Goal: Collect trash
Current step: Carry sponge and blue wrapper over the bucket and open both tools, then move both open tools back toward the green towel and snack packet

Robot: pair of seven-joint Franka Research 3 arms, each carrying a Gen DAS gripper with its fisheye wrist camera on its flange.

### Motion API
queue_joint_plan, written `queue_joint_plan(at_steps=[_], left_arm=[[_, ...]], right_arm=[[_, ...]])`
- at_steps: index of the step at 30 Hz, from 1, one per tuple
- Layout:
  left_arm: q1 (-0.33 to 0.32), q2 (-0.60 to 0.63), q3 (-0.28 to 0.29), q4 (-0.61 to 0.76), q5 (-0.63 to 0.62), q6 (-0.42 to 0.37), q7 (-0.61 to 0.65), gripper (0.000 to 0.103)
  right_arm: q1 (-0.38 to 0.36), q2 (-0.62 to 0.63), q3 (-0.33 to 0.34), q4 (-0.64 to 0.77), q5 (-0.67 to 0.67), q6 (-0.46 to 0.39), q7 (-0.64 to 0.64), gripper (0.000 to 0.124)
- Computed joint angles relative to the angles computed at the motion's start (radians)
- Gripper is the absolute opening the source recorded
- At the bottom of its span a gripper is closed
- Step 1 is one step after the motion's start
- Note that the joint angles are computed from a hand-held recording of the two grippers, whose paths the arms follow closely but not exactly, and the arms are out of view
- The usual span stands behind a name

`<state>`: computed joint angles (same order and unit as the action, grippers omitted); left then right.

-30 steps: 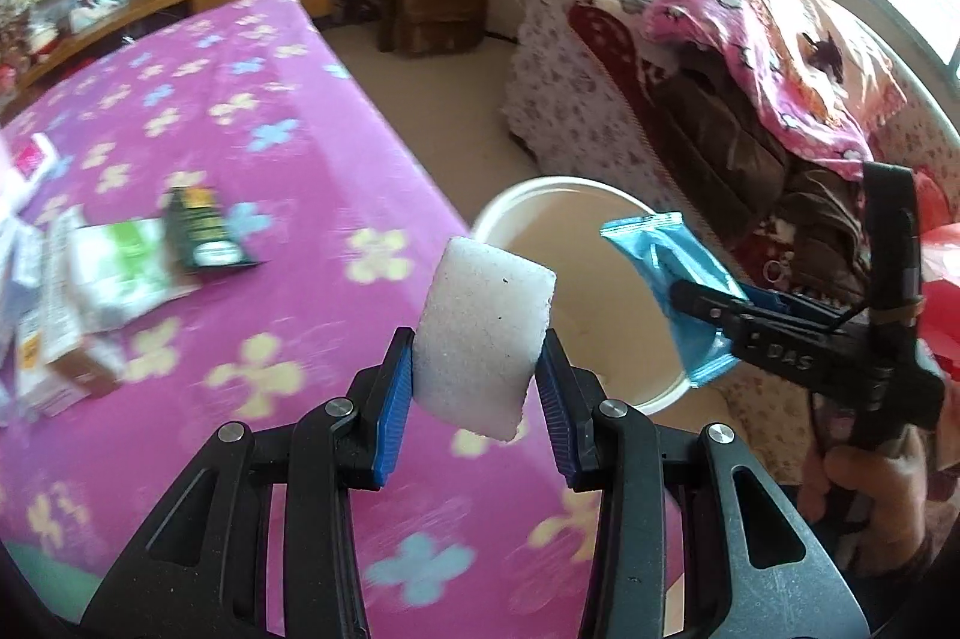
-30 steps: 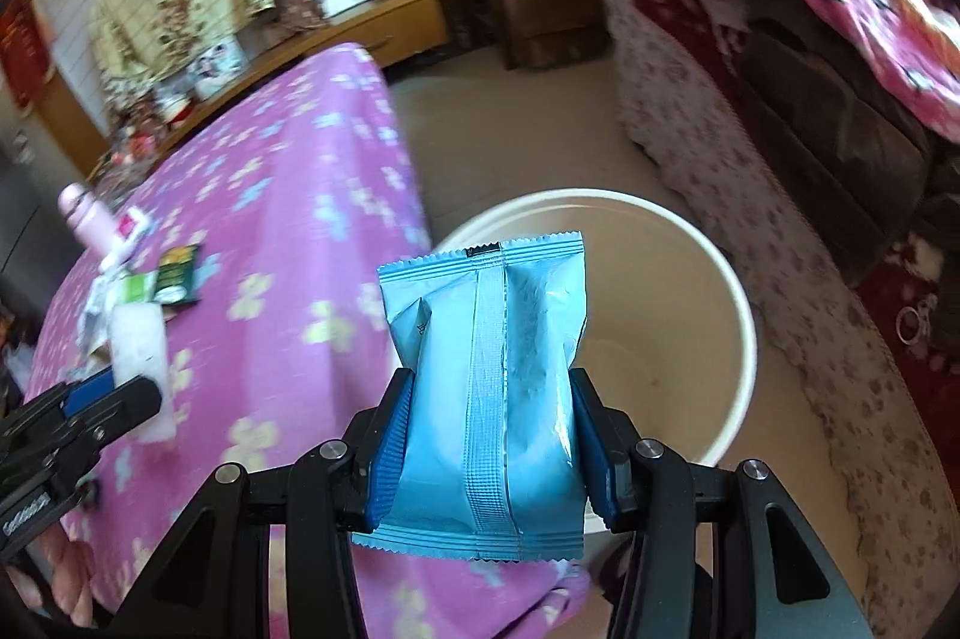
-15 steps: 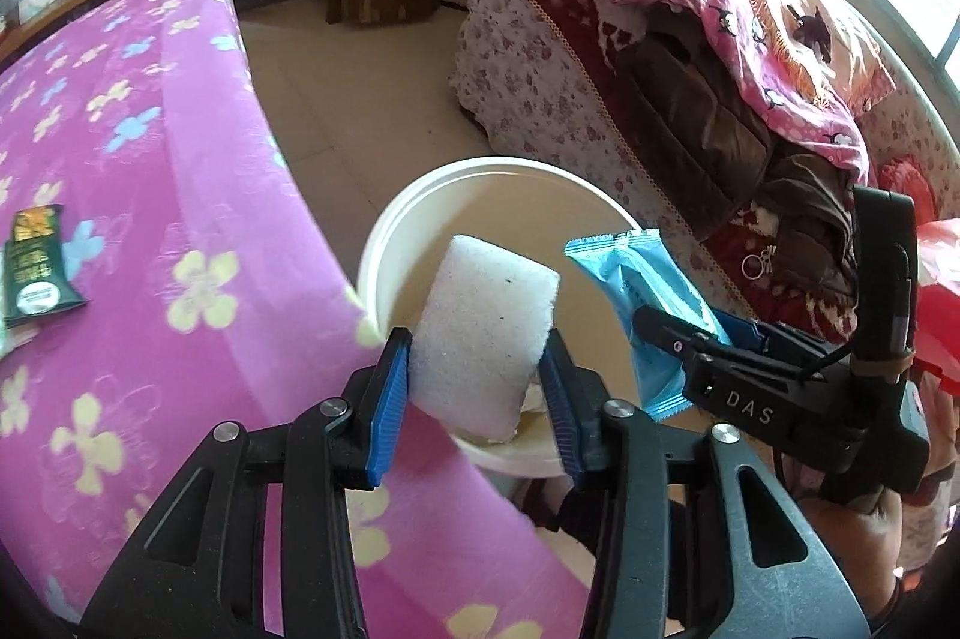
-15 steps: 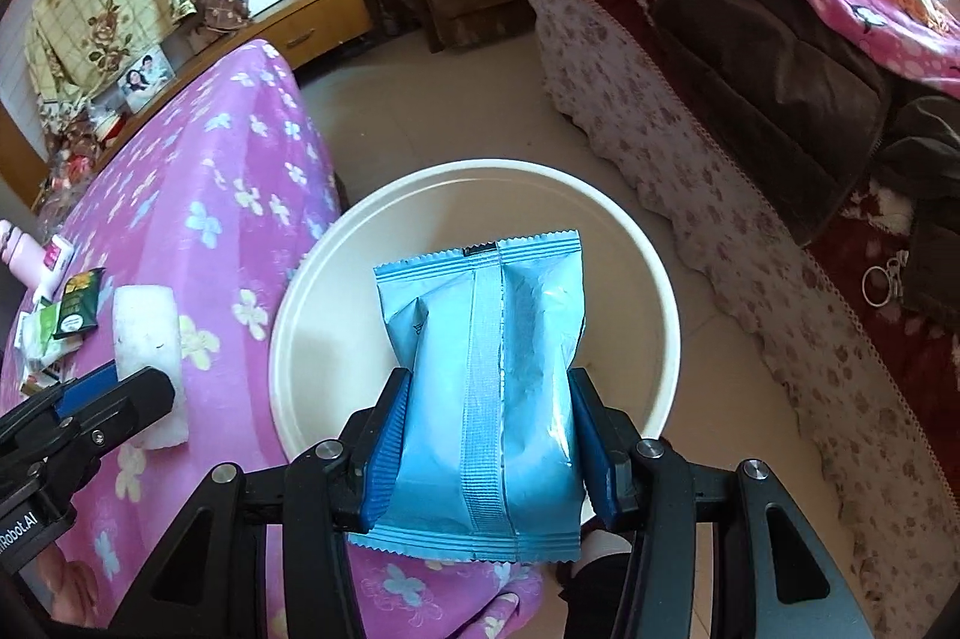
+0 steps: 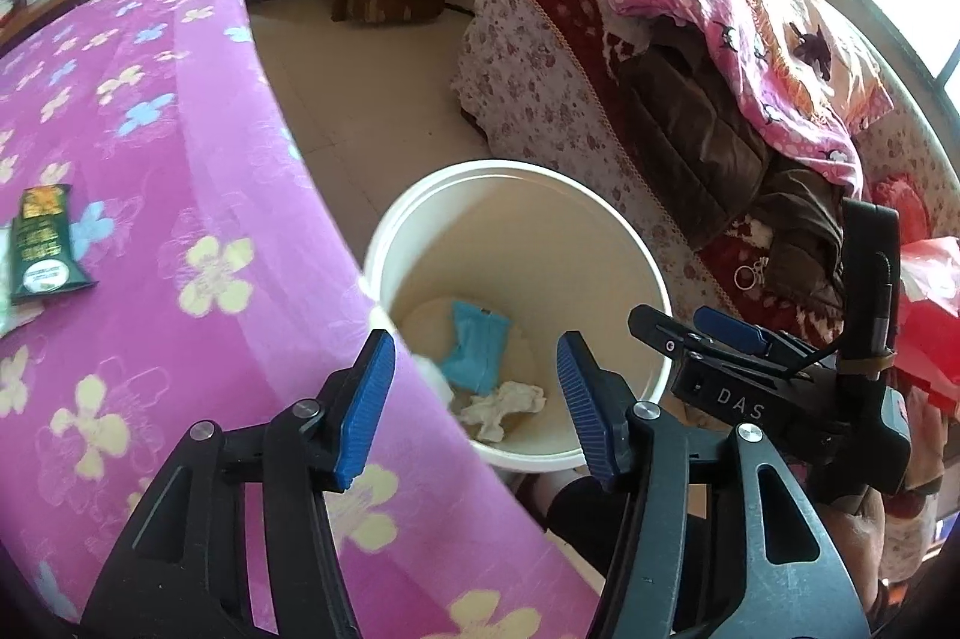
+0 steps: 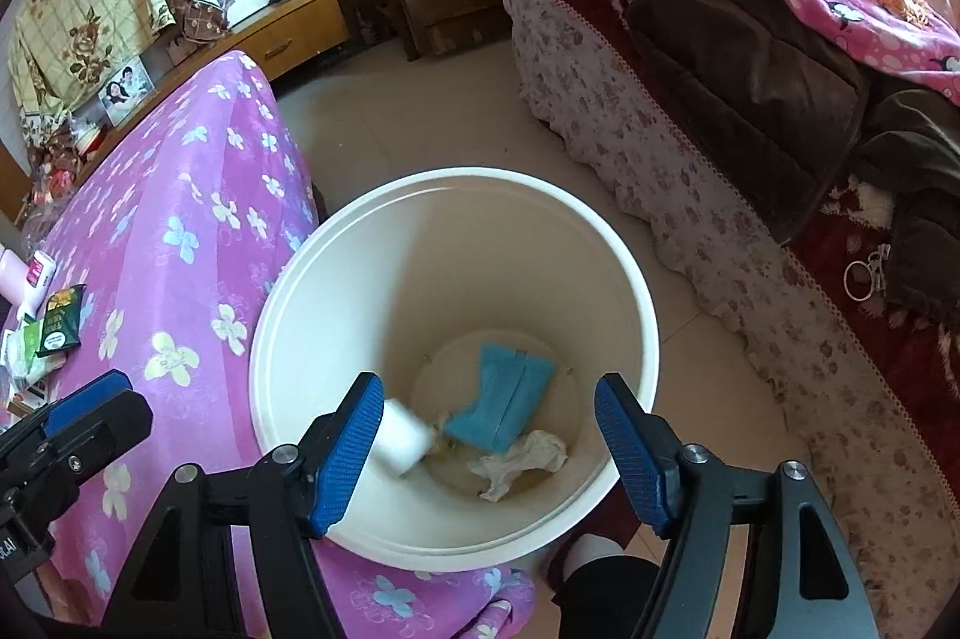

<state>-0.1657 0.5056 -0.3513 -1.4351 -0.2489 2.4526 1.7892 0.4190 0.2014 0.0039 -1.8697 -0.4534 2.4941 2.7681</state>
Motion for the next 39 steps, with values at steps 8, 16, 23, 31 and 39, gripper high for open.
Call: queue_joint_plan(at_steps=[8,16,23,31,39], left_arm=[[0.029,-0.095,0.020,-0.120,0.002,0.044,0.002,0.055],[0.067,-0.186,0.037,-0.232,-0.042,0.070,0.037,0.055],[0.104,-0.270,0.072,-0.342,-0.099,0.079,0.074,0.055],[0.141,-0.337,0.124,-0.419,-0.152,0.065,0.076,0.055],[0.163,-0.456,0.184,-0.526,-0.202,0.067,0.133,0.055]], right_arm=[[0.014,0.008,0.004,0.008,-0.003,0.029,-0.006,0.071],[0.037,0.026,0.009,0.036,0.007,0.046,-0.013,0.071],[0.077,0.057,0.015,0.106,0.005,0.059,-0.043,0.071],[0.134,0.154,0.026,0.258,0.081,0.064,-0.160,0.071],[0.197,0.302,0.033,0.494,0.202,0.026,-0.351,0.071]])
